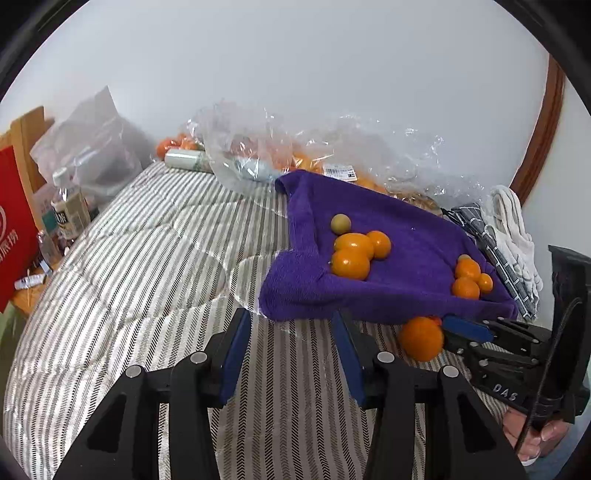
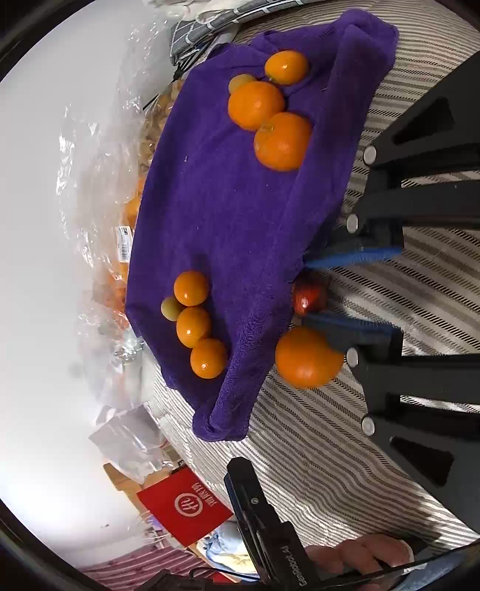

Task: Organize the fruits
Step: 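Grasp the red strawberry on the bed cover with the right tool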

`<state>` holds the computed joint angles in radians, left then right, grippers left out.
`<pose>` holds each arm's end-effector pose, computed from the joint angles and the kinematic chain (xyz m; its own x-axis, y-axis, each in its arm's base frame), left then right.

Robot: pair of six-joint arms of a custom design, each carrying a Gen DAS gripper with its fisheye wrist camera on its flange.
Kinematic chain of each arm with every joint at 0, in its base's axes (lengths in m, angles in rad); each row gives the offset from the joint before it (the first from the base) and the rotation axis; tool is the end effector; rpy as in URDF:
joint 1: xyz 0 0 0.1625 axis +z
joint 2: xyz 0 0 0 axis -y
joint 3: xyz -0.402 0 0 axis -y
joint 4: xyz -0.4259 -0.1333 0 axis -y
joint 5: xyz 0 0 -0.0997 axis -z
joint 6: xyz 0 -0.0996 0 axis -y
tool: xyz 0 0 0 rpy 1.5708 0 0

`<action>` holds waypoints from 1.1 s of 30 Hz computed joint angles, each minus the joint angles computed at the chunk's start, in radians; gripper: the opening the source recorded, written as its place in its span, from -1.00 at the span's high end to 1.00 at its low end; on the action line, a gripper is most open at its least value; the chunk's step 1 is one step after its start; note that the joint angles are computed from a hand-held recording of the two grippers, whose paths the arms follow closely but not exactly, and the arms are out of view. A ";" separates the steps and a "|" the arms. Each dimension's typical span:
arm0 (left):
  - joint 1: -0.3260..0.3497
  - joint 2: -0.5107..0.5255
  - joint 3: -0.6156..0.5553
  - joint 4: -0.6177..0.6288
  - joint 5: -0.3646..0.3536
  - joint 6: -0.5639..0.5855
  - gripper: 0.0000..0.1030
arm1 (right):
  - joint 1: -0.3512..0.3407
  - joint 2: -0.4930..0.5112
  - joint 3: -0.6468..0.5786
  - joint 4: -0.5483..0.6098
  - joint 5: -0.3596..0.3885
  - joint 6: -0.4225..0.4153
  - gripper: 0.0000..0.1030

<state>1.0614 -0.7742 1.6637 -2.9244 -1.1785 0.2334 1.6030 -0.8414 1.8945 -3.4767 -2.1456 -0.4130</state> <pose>-0.1849 -0.6825 0.0751 -0.7652 0.4736 -0.4361 0.6301 0.6899 -0.3564 0.0987 -0.6044 0.1122 -0.7719 0.0862 0.6299 -0.3614 0.7557 -0.5463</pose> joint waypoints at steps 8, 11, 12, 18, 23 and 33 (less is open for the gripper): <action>0.004 0.004 -0.011 0.023 -0.004 -0.019 0.15 | 0.010 0.035 -0.053 0.066 -0.010 -0.006 0.55; 0.004 0.010 -0.019 0.043 0.005 -0.019 0.15 | 0.007 0.025 -0.038 0.049 0.008 -0.008 0.55; 0.004 0.012 -0.021 0.048 0.008 -0.019 0.15 | 0.006 0.018 -0.029 0.035 0.011 -0.012 0.55; 0.002 0.032 -0.054 0.126 0.081 -0.056 0.15 | 0.001 -0.047 0.052 -0.064 0.057 -0.034 0.55; 0.002 0.036 -0.060 0.137 0.119 -0.084 0.15 | -0.022 -0.114 0.102 -0.151 0.107 0.013 0.55; -0.007 0.028 -0.039 0.110 0.116 -0.058 0.07 | -0.044 -0.170 0.119 -0.231 0.014 0.046 0.55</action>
